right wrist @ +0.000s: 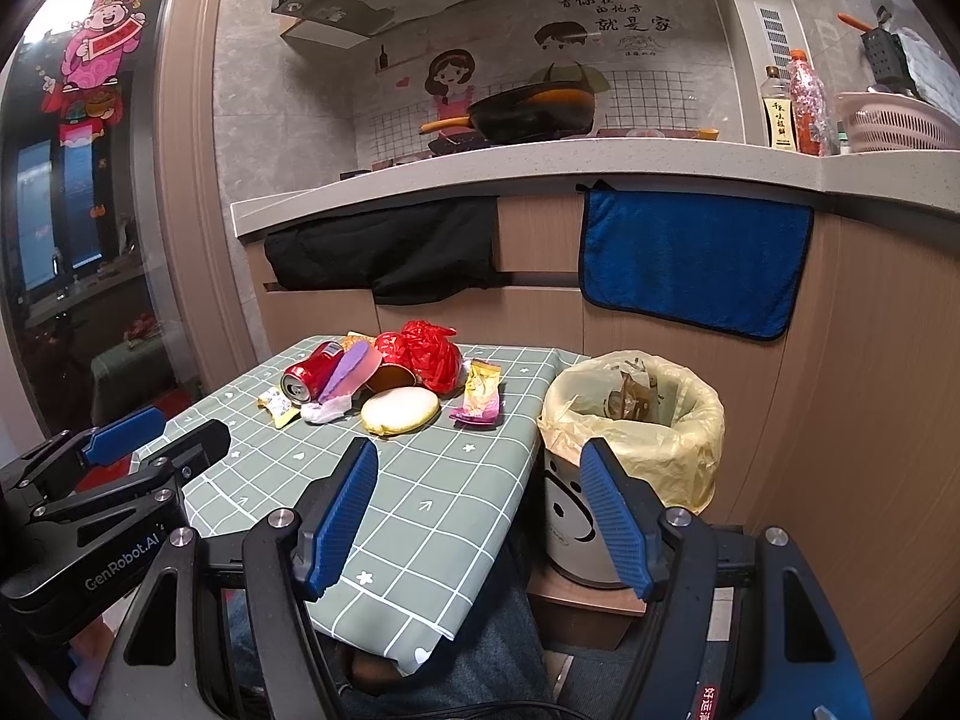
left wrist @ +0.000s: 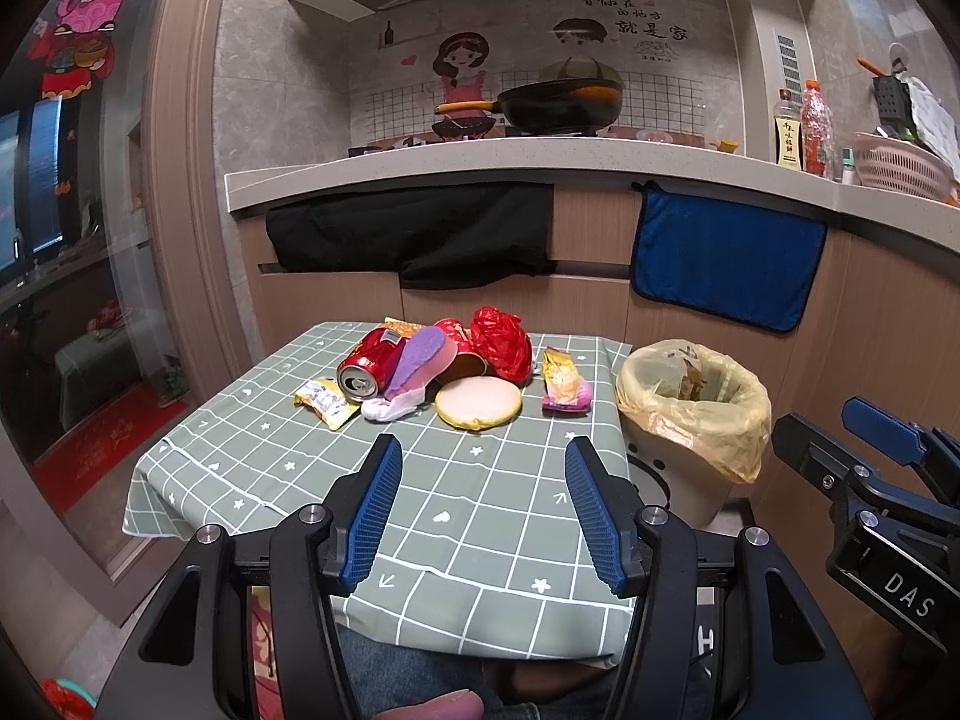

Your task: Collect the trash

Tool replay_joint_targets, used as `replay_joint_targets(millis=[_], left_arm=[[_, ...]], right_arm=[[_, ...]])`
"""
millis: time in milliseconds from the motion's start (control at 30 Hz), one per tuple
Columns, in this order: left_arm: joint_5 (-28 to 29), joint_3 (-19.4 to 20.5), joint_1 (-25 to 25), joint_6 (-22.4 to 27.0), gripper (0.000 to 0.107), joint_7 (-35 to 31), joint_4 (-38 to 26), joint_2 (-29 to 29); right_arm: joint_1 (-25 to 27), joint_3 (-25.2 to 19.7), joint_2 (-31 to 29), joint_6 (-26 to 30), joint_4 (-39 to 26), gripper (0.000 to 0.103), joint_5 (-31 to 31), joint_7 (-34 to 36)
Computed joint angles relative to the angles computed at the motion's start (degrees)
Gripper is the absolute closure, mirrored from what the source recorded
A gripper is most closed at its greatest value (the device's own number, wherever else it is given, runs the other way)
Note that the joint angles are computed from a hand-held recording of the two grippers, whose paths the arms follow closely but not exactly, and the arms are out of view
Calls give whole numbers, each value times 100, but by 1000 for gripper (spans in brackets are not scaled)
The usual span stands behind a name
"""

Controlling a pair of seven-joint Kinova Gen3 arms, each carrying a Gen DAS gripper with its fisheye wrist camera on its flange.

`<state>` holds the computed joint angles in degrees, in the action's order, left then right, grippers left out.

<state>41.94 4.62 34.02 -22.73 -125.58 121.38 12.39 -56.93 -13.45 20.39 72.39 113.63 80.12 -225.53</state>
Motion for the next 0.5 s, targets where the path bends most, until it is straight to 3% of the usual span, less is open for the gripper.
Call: replay_joint_targets(millis=[500], left_arm=[[-269,33,-140,100,50,266,-8,23]], right_arm=[[36,-9,-26,-63,44,36,19,-29]])
